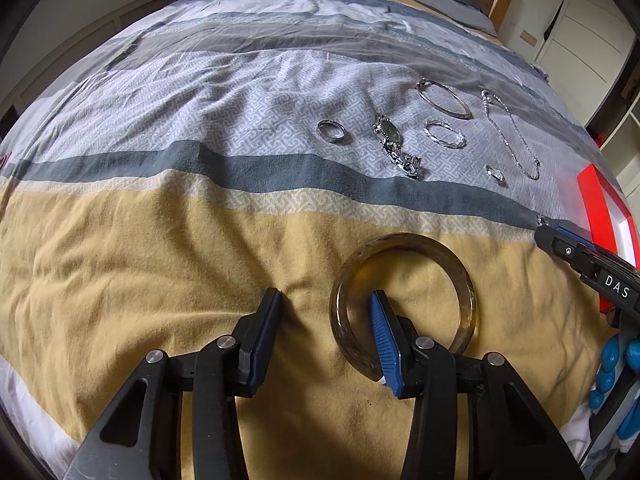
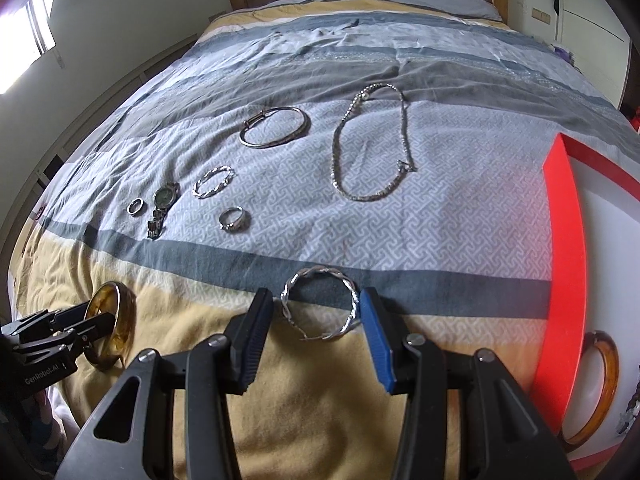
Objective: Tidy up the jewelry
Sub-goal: 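Grasp the dark brown bangle with the left tool while the right tool grasps the twisted silver bracelet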
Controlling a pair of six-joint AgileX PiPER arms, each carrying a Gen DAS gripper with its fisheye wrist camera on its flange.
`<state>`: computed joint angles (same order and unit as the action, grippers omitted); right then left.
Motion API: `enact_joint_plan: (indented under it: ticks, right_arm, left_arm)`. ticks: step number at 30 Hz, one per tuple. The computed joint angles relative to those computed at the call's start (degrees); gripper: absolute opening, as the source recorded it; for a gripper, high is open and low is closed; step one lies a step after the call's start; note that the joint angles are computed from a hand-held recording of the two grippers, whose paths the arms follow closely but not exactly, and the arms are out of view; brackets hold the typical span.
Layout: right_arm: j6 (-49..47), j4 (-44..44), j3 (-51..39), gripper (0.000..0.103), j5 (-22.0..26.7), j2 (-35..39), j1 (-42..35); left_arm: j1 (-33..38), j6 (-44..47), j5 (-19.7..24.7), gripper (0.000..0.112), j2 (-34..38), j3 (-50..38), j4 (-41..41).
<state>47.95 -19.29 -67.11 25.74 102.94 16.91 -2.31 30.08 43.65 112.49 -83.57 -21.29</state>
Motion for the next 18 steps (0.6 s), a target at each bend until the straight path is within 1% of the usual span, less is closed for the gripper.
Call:
enact_joint_plan:
  ticks: [5, 9, 15, 16, 18]
  right_arm:
    - [2.28, -1.19, 0.99, 0.044, -0.86, -0.48, -0.15]
    - [1.37, 0.02, 1.06, 0.044, -1.13, 0.13, -0.55]
    - [1.88, 0.53, 0.18, 0.045, -0.94, 1.29, -0.53]
    - [2.14, 0.18, 0.13, 0.043, -0.7, 1.24, -0.4]
    - [1.82, 0.64, 0.22, 0.038, -0.49, 0.86, -0.13]
  left_arm:
    - [0.36, 0.49, 0.07, 0.044, 0.12, 0.16, -0.82]
    - [0.35, 0.46, -0.05, 0.044, 0.33, 0.07, -0.78]
    - [-0.31, -0.22, -1.6, 0.044, 0.52, 0.52, -0.02]
    - [-0.45, -0.41, -1.81, 0.043, 0.4, 0.66, 0.21]
    - [-0.82, -1.15, -2.31, 0.037, -0.03, 0.98, 1.14]
